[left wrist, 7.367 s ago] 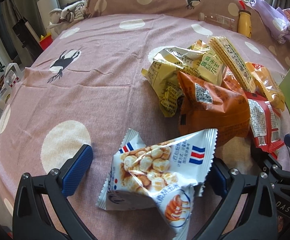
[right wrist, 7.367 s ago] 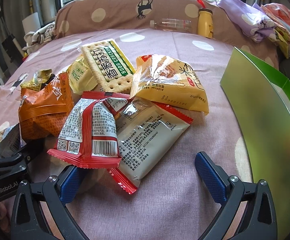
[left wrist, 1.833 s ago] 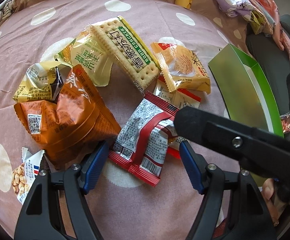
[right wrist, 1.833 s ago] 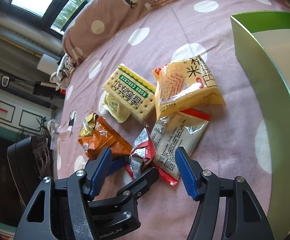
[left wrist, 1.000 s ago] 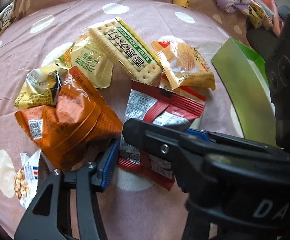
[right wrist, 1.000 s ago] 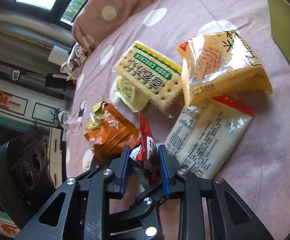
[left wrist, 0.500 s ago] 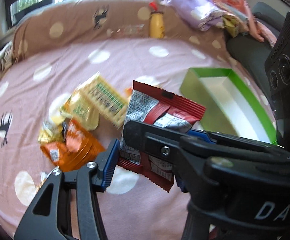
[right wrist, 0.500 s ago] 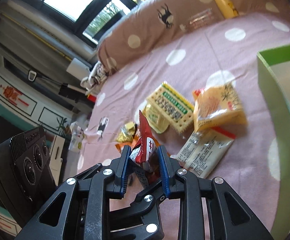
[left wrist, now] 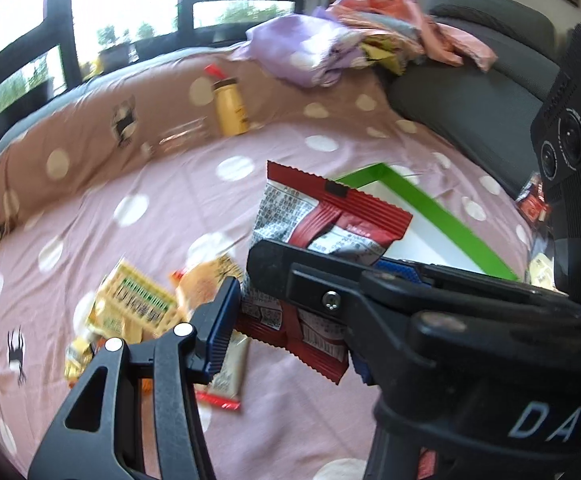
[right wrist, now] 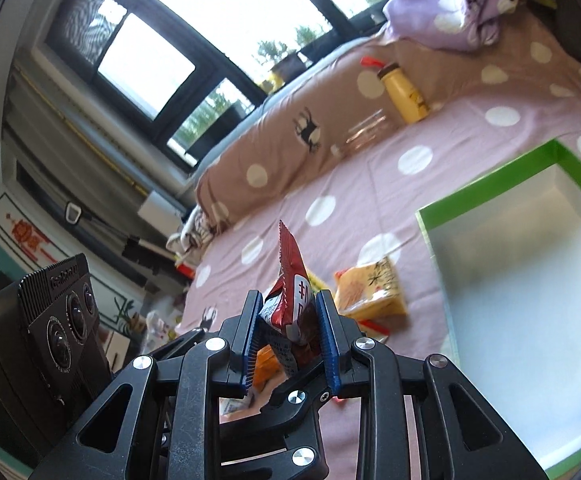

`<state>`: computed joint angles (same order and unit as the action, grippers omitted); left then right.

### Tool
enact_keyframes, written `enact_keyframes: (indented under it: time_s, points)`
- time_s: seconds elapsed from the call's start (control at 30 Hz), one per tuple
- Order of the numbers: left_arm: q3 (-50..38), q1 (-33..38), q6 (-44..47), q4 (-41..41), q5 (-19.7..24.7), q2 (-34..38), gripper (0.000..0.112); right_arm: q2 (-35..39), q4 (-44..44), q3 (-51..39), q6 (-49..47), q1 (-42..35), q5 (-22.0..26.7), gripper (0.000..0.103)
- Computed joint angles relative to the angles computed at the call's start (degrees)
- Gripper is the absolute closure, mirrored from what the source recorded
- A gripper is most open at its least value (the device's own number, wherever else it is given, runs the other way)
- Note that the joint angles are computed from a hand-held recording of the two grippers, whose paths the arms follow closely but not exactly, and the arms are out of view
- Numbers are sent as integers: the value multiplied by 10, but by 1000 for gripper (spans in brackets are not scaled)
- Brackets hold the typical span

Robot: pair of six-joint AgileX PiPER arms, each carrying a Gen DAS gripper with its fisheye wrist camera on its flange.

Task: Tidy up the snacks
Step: 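Carry the red-and-white packet with the right gripper over the green box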

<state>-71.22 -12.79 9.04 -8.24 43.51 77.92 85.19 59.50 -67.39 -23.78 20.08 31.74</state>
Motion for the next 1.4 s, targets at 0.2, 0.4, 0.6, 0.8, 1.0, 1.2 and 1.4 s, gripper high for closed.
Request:
enact_keyframes:
  time_s: [0.2,0.4,0.6,0.8,1.0,1.2,1.4]
  points:
    - [-18,-37,30,-33,-11,5,63,-64,-67,33,57,-18,-42,73]
    - [-46,-66,75,-74,-6,36,64,-95,-132,63,130,-35,-72,73]
    - [-86,-70,81,-108,20,91,64,-71,-136,56,136,-70,-56,73]
    - [-102,-61,98,-135,31,136,64,-33,-125,47,123,-86,-40,73]
    - [-103,-62,113,-157,29,165,64,2,-84,44,87,-116,-12,73]
    - [-108,-47,141,-198,44,192,64,25,-109,32,117,-119,0,73]
    - [-108,-44,139,-200,50,204,63,48,-134,15,140,-116,14,73]
